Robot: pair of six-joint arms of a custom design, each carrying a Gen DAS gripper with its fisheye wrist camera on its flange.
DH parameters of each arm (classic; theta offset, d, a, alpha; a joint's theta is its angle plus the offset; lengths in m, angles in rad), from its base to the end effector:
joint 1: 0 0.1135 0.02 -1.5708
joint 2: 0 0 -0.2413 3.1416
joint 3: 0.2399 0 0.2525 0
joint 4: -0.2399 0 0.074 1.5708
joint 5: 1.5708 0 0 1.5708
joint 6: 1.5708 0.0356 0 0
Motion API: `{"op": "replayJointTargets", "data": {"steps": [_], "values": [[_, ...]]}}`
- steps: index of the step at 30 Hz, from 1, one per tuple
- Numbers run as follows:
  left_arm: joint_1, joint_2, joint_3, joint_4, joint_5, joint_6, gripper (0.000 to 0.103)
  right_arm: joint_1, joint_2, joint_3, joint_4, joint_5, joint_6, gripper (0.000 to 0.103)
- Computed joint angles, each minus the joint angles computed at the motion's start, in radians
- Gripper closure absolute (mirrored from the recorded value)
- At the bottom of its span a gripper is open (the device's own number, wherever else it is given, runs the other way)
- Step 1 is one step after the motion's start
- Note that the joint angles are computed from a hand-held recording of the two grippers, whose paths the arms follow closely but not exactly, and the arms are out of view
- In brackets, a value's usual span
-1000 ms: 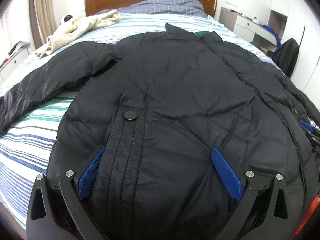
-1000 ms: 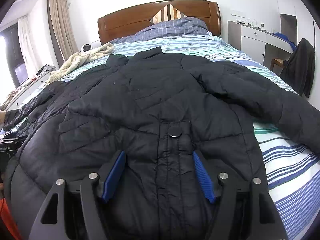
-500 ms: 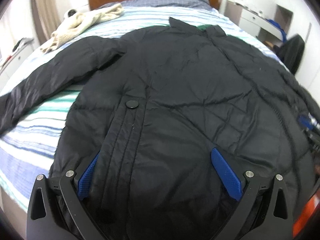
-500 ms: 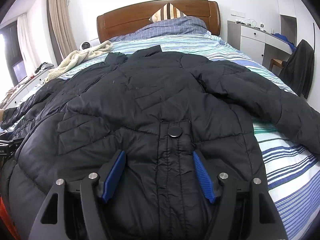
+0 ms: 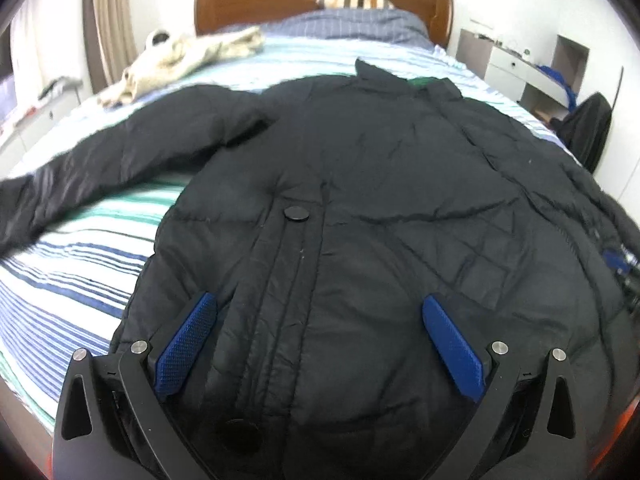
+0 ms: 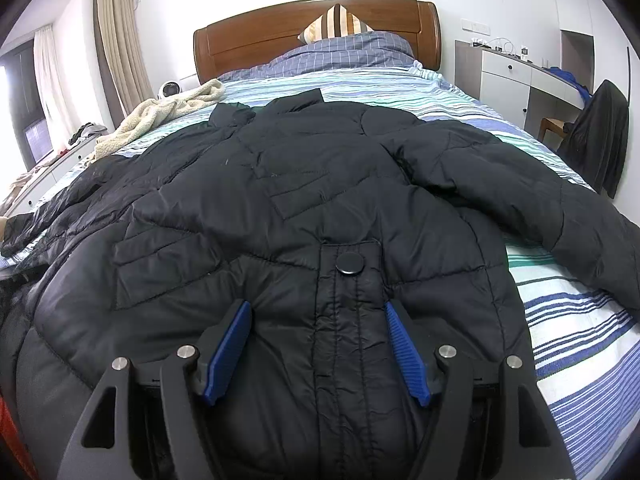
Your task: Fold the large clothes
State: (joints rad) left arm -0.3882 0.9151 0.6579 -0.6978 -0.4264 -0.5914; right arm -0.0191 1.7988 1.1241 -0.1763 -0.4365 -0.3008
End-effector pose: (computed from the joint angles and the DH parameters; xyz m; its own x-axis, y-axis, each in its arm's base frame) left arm 0.1785 -0.0571 0.2135 -0.6961 -0.2637 -0.6677 -0.3187 0.9469 -0.0417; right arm 0.3738 0.0079 0.1623 -0.6406 -0.2563 -0.7238 -0.4723 0.8747 0.1083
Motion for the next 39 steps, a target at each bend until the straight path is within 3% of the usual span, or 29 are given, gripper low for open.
{"op": "replayJointTargets", "data": {"steps": [14, 20, 26, 30, 33, 37, 39], "values": [[0.006, 0.0, 0.011, -0.017, 0.012, 0.007, 0.001, 0.013, 0.004, 0.0, 0.004, 0.023, 0.001, 0.033], [-0.017, 0.015, 0.045, -0.064, -0.005, -0.036, 0.001, 0.017, 0.004, -0.002, 0.006, 0.025, 0.004, 0.033], [-0.038, -0.119, 0.05, -0.101, 0.032, -0.092, 0.001, 0.015, -0.032, 0.092, -0.196, 0.061, -0.044, 0.033], [-0.038, -0.124, 0.074, -0.096, -0.014, -0.075, 0.001, -0.11, -0.132, 0.064, -0.226, -0.088, 0.025, 0.033], [0.001, -0.088, 0.072, -0.068, 0.007, -0.041, 0.001, -0.264, -0.142, 0.078, -0.259, -0.171, 0.056, 0.033], [0.044, -0.052, 0.037, -0.048, 0.06, -0.053, 0.001, -0.496, -0.038, 0.154, -0.284, -0.257, 0.133, 0.033], [0.018, -0.048, 0.018, -0.039, 0.03, -0.065, 0.001, -0.589, 0.056, 0.238, -0.329, -0.284, 0.179, 0.033]]}}
